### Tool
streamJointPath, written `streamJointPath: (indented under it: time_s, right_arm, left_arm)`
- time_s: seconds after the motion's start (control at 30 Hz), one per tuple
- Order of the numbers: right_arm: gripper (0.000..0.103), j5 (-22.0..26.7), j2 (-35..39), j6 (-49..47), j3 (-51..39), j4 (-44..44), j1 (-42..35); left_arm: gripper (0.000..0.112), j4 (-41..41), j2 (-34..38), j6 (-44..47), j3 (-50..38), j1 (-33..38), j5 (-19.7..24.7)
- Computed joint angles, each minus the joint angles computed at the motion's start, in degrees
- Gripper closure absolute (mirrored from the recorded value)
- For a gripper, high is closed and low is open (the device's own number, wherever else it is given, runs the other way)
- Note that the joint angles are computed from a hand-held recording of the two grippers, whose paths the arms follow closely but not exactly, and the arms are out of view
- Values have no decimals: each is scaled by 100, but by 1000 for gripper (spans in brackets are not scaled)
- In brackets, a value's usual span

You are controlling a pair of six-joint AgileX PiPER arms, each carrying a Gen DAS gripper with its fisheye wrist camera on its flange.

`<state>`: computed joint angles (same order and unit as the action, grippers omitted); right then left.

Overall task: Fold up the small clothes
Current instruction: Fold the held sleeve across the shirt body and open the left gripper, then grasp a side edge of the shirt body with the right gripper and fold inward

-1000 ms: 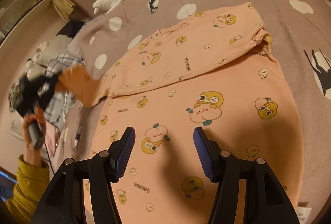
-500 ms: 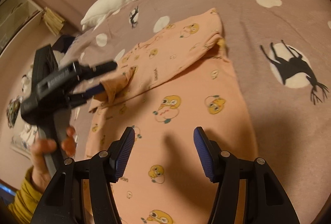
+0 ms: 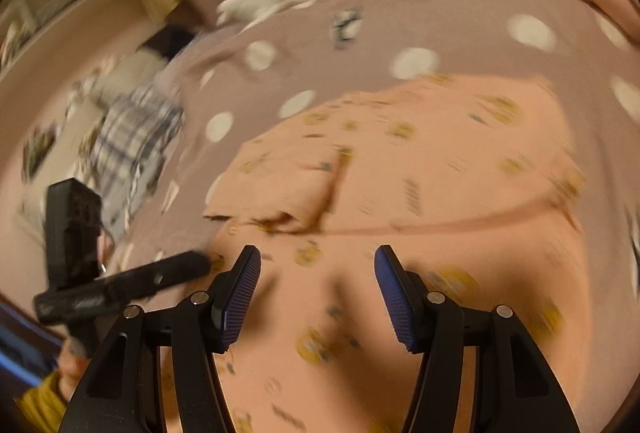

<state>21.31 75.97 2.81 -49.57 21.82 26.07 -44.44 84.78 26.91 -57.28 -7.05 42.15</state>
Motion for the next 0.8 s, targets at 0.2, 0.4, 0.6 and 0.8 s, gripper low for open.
streamJointPath:
  time_s: [0.2,0.4,0.6,0.8]
  right_arm:
    - [43,500,1186,430,-1338,-1460,695]
    - [43,1208,1831,687,-2025,-3023,1279]
    - [68,1844,2380,545,-2635,-3533,1369]
    - [92,1092,1694,-263,-1959,-1736,582]
  left_arm:
    - [17,-329,-385,359,360,484,158]
    - [17,-662,-441,651,479,920,414]
    - [17,-1006,-432,925,601,1362,657]
    - [17,-1036,-427,995,642,1610,777]
